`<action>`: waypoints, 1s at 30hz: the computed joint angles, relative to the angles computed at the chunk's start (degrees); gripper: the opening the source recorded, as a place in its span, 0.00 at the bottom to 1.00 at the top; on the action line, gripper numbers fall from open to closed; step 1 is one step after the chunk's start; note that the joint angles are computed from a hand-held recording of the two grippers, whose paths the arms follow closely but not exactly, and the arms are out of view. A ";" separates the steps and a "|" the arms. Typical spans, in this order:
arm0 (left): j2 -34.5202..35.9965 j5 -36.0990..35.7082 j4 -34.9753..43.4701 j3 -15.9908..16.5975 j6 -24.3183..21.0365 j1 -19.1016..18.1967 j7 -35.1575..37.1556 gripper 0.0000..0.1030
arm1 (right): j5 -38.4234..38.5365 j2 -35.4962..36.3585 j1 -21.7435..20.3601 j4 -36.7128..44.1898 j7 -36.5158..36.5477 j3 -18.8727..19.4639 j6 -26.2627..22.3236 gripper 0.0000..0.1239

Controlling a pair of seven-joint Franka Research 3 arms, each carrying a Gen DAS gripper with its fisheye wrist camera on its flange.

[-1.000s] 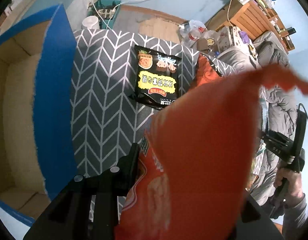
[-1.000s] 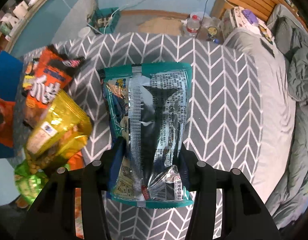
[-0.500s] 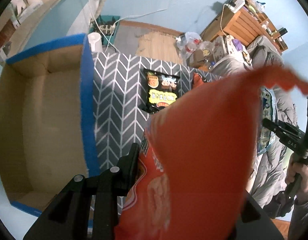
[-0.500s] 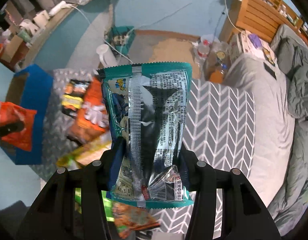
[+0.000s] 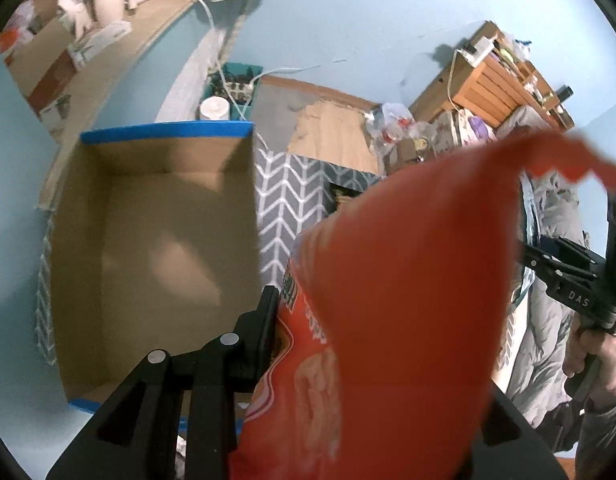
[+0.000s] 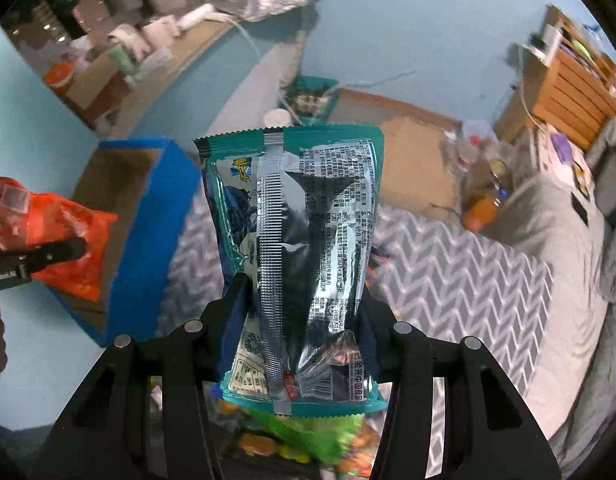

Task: Organize snacks
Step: 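Lift and carry both held bags toward the cardboard box with both grippers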

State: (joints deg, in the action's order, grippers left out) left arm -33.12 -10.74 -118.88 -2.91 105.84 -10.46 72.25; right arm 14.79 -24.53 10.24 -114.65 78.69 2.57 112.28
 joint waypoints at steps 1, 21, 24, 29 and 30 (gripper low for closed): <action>-0.54 0.12 -0.28 0.29 -0.07 0.24 0.05 0.30 | 0.37 0.51 0.48 0.62 -0.14 0.34 0.10 0.40; -7.43 4.85 -6.81 5.48 -0.75 7.50 0.54 0.30 | 2.77 13.80 10.85 13.05 2.31 6.09 2.54 0.40; -7.48 5.32 -7.70 5.90 -0.58 8.36 0.51 0.30 | 2.69 16.27 12.40 15.35 2.95 6.73 2.47 0.40; -7.36 5.09 -9.14 6.20 -0.01 9.01 0.59 0.30 | 2.93 20.14 14.67 17.98 5.16 7.52 2.68 0.40; -7.49 5.16 -9.52 6.16 0.21 9.15 0.62 0.30 | 2.81 20.62 15.06 18.22 5.56 7.60 2.72 0.40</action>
